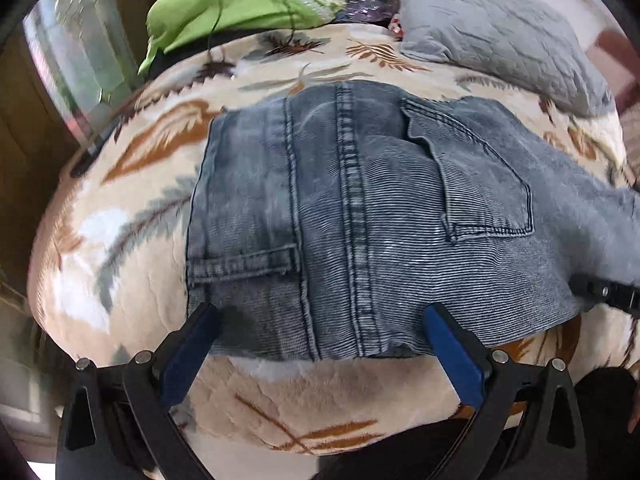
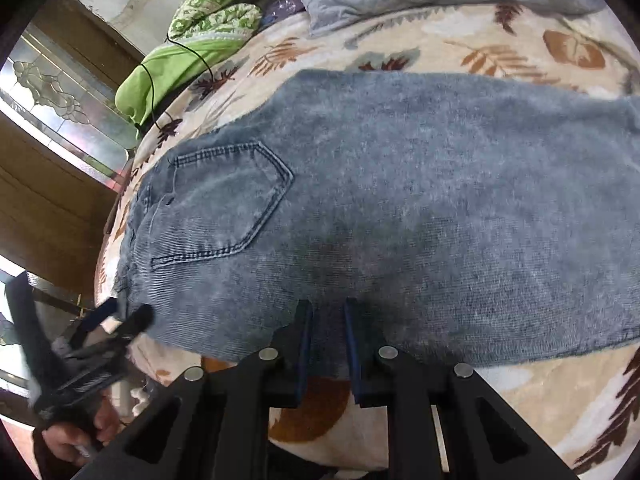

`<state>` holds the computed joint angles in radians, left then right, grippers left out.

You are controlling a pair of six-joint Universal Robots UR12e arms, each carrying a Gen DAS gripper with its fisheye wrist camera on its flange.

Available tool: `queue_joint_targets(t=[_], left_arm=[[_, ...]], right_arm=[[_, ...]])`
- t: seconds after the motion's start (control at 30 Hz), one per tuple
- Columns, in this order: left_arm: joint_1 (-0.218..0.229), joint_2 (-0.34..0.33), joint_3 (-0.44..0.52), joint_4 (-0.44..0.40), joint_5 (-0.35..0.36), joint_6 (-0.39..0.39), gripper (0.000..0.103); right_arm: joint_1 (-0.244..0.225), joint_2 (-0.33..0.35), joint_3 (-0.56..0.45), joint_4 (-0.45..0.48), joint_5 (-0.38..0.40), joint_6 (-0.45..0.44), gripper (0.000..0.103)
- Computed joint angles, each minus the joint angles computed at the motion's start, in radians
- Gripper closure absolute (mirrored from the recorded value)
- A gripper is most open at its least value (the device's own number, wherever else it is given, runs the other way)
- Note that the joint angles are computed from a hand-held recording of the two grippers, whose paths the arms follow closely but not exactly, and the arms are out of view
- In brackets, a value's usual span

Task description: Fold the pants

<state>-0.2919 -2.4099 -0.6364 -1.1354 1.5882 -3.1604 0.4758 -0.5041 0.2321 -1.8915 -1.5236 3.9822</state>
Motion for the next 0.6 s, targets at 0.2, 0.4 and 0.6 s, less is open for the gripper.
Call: queue_joint_targets(t=[0.2, 0.4, 0.6], left_arm=[[0.002, 0.014, -0.028, 0.003, 0.006, 0.002, 0.0], [0.004, 0.019, -0.024, -0.002, 0.003, -0.004, 0.0], [0.005, 0.029, -0.036, 0.067, 0.027, 0.007, 0.001]], right_arm=[[-0.013, -0.073, 0.159, -0.113, 0.063, 0.025, 0.083], [-0.016, -0.091, 0.198, -0.146, 0.076, 0.024, 0.084], [-0.019, -0.223, 0.454, -0.375, -0.031, 0.058, 0.084]])
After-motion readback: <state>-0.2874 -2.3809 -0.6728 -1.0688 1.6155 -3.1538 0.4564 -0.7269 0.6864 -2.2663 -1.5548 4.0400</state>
